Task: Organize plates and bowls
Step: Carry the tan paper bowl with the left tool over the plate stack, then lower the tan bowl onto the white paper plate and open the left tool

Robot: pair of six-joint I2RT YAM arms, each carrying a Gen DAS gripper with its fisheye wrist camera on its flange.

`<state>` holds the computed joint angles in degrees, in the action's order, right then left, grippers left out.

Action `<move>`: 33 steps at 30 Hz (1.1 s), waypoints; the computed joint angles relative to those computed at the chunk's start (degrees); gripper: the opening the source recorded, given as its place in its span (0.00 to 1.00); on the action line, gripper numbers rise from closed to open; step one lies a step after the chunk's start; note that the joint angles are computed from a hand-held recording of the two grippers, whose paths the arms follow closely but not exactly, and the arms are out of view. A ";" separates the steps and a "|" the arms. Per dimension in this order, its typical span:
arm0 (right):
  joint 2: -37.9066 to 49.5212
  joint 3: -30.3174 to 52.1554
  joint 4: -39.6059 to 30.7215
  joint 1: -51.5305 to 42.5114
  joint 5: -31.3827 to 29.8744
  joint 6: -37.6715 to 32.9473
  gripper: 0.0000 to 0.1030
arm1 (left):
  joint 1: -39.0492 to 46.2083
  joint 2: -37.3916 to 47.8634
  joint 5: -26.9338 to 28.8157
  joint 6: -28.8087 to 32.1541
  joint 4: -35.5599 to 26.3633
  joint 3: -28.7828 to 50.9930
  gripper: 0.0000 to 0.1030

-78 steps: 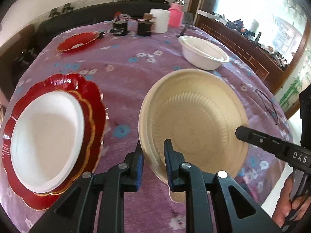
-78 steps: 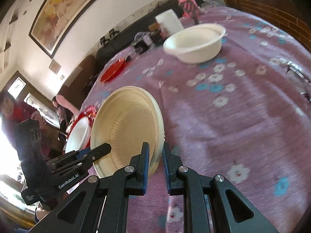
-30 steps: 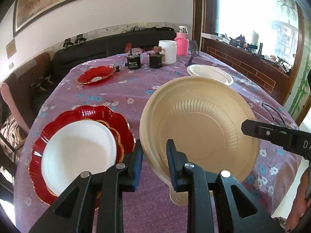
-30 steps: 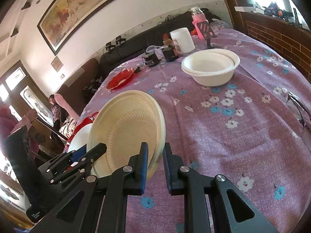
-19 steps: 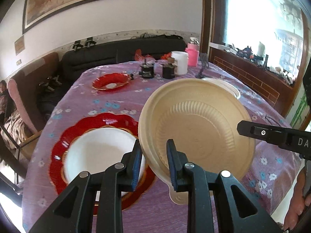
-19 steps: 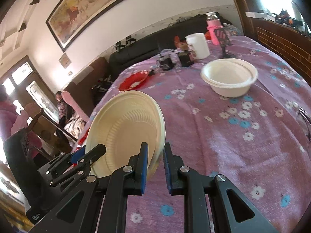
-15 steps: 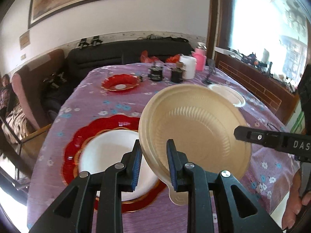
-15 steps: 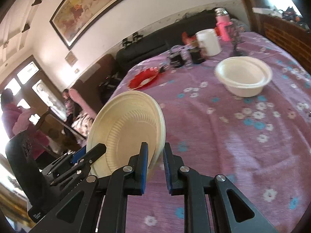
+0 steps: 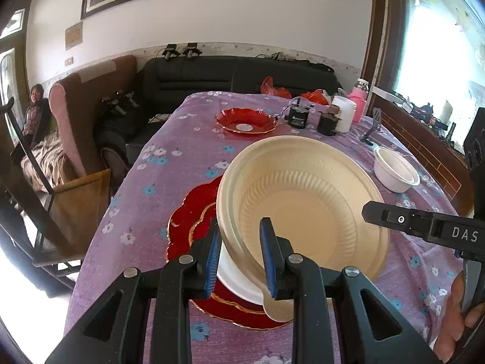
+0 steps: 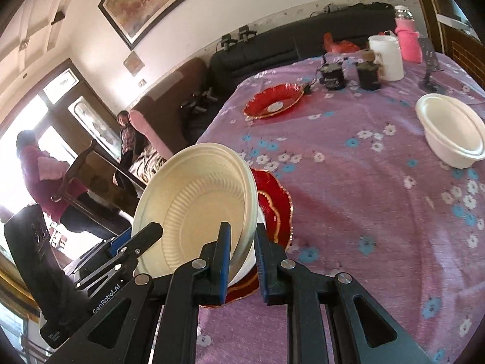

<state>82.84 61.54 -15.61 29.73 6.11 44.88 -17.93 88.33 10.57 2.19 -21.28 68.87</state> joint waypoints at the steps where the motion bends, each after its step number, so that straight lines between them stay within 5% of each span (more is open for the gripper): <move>1: 0.58 0.36 -0.10 -0.08 -0.30 0.05 0.17 | 0.20 0.36 0.17 0.01 0.02 0.14 0.23; 33: 7.22 3.17 0.23 -1.82 -4.17 0.81 0.17 | 2.01 5.03 1.42 -0.49 -0.36 1.81 0.23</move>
<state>90.06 64.71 -15.38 27.90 1.95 45.69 -15.92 93.36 12.00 1.70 -21.64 70.68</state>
